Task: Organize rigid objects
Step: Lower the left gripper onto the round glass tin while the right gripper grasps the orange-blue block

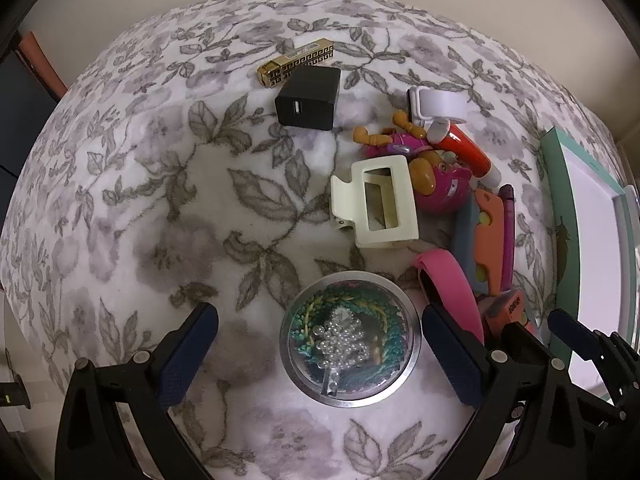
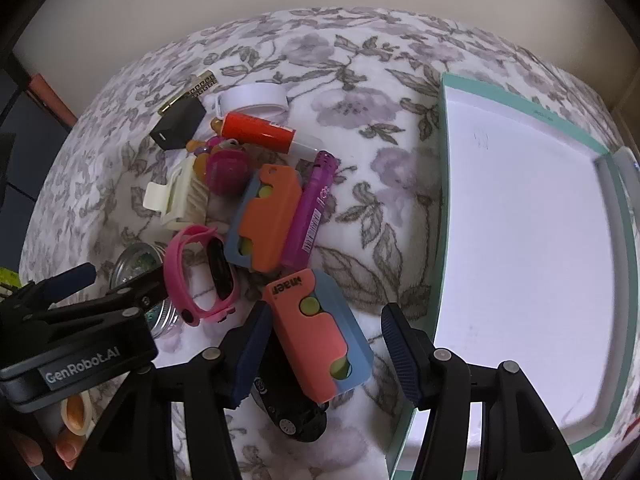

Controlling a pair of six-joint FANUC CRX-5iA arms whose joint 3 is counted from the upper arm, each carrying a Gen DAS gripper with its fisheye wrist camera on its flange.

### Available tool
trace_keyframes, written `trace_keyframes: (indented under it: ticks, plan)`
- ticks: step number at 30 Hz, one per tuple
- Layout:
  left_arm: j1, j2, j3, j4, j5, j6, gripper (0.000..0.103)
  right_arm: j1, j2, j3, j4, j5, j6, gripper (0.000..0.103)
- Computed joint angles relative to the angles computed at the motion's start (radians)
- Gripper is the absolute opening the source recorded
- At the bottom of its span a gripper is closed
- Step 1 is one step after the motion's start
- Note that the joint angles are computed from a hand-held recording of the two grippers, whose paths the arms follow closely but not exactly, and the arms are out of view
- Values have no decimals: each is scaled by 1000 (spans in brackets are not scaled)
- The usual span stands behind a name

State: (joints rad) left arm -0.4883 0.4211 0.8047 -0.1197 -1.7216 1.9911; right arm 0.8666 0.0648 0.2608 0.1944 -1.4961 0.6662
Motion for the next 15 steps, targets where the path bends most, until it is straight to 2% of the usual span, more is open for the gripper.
trace_keyframes:
  ticks: [2, 4, 10, 15]
  plan:
    - [-9, 12, 13, -18, -17, -16, 101, -2, 11, 6, -11, -14, 7, 61]
    - [-4, 1, -8, 0, 10, -12, 101, -11, 5, -3, -34, 5, -1, 61]
    - [-8, -6, -20, 8, 21, -2, 99, -16, -15, -35, -46, 34, -20, 60]
    - [-4, -25, -50, 43, 43, 0, 80, -10, -18, -45, -35, 43, -27, 59]
